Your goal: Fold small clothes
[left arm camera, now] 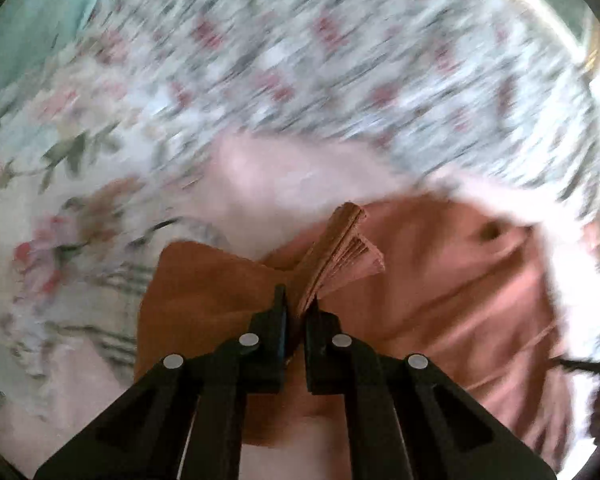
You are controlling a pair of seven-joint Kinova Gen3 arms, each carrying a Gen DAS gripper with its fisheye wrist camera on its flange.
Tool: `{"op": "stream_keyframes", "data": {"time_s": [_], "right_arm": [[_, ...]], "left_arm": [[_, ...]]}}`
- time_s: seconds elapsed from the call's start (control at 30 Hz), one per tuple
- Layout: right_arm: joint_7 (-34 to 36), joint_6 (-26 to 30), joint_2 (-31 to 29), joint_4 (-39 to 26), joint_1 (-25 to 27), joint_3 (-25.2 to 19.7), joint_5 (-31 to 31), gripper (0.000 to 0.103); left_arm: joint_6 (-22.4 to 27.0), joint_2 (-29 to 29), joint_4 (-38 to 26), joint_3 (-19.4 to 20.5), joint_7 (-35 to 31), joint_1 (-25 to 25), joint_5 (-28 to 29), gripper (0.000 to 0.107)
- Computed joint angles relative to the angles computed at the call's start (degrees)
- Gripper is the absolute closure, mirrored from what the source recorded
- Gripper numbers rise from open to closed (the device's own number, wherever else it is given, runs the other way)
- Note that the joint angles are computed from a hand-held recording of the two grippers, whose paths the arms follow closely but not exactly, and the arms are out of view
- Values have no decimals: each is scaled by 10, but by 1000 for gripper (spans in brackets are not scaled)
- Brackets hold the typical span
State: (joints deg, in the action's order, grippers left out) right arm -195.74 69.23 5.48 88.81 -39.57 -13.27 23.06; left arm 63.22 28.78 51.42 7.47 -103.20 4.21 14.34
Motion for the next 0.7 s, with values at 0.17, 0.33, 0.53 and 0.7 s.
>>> {"op": "stream_keyframes", "data": {"time_s": [0.17, 0.33, 0.53, 0.7], "right_arm": [[-10, -9, -6, 7, 1, 0, 10, 63], [-41, 11, -33, 24, 0, -10, 29, 63], [-82, 47, -71, 51, 13, -36, 37, 63], [-77, 47, -87, 65, 36, -46, 43, 63]], "left_arm": [[-42, -6, 23, 50, 10, 33, 83, 103], [-48, 47, -5, 67, 40, 122, 89, 103], [-22, 129, -72, 48, 86, 227, 31, 103], [42, 181, -137, 38, 116, 258, -2, 89]]}}
